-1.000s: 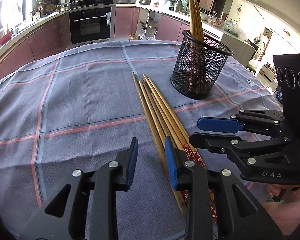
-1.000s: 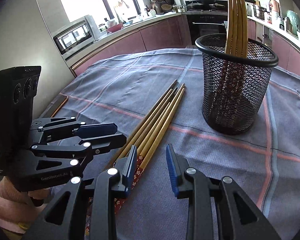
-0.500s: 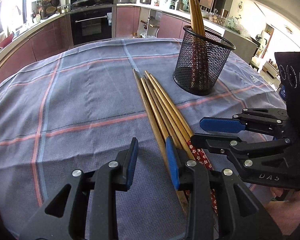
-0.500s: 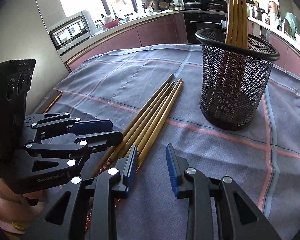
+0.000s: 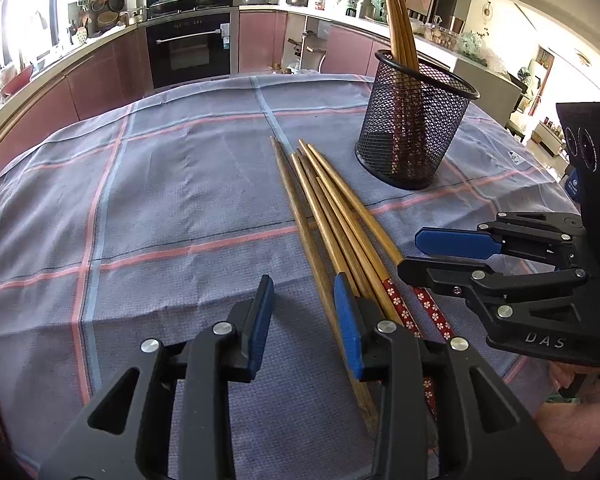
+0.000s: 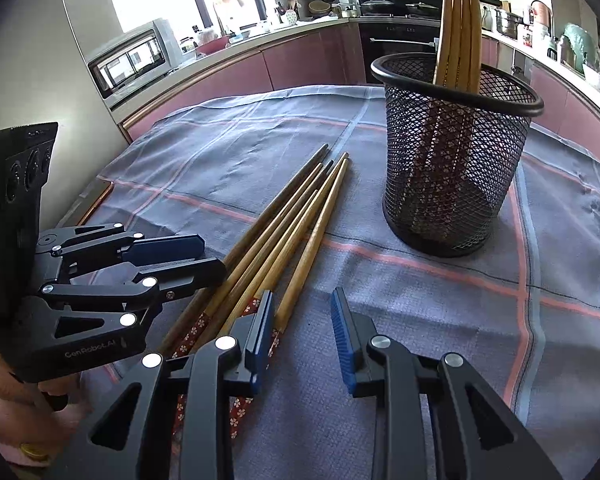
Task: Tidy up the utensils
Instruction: 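Move both tools back over the remaining chopstick pile, then grasp a chopstick with the right tool while the left tool grasps another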
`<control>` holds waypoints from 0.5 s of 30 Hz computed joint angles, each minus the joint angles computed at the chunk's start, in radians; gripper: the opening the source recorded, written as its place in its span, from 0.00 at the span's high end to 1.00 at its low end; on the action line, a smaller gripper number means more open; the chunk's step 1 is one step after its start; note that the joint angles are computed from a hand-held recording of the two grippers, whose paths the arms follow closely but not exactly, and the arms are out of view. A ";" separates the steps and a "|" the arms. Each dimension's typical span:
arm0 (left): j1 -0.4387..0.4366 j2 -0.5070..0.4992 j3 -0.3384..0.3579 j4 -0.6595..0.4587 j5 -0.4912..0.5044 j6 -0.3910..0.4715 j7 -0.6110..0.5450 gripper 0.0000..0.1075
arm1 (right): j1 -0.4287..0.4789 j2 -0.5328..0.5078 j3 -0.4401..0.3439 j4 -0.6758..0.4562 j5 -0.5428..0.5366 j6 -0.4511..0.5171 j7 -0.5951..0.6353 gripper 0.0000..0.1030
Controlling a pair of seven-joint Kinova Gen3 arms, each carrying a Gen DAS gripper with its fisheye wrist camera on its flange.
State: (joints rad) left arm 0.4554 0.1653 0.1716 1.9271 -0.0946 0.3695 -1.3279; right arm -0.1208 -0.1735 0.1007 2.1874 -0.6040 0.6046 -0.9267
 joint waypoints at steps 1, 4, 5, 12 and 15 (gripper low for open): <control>0.000 0.003 0.000 -0.005 -0.001 0.005 -0.001 0.69 | 0.000 0.002 -0.006 -0.002 0.008 -0.005 -0.008 0.74; 0.030 0.015 -0.019 -0.023 -0.050 0.015 0.036 0.69 | -0.002 0.015 -0.019 -0.010 0.020 -0.021 -0.029 0.74; 0.026 0.021 -0.016 -0.028 -0.049 0.018 0.032 0.70 | -0.001 0.019 -0.023 -0.013 0.028 -0.026 -0.039 0.74; 0.026 0.058 -0.022 -0.078 -0.054 0.037 0.029 0.72 | -0.006 0.049 -0.059 -0.035 0.092 -0.073 -0.112 0.74; 0.031 0.074 -0.027 -0.099 -0.056 0.047 0.033 0.77 | -0.012 0.056 -0.069 -0.036 0.115 -0.094 -0.141 0.76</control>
State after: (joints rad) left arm 0.4867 0.2395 0.1443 1.8276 -0.1510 0.4166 -1.2951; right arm -0.1326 -0.1180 0.0313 2.1518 -0.4888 0.5108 -1.0677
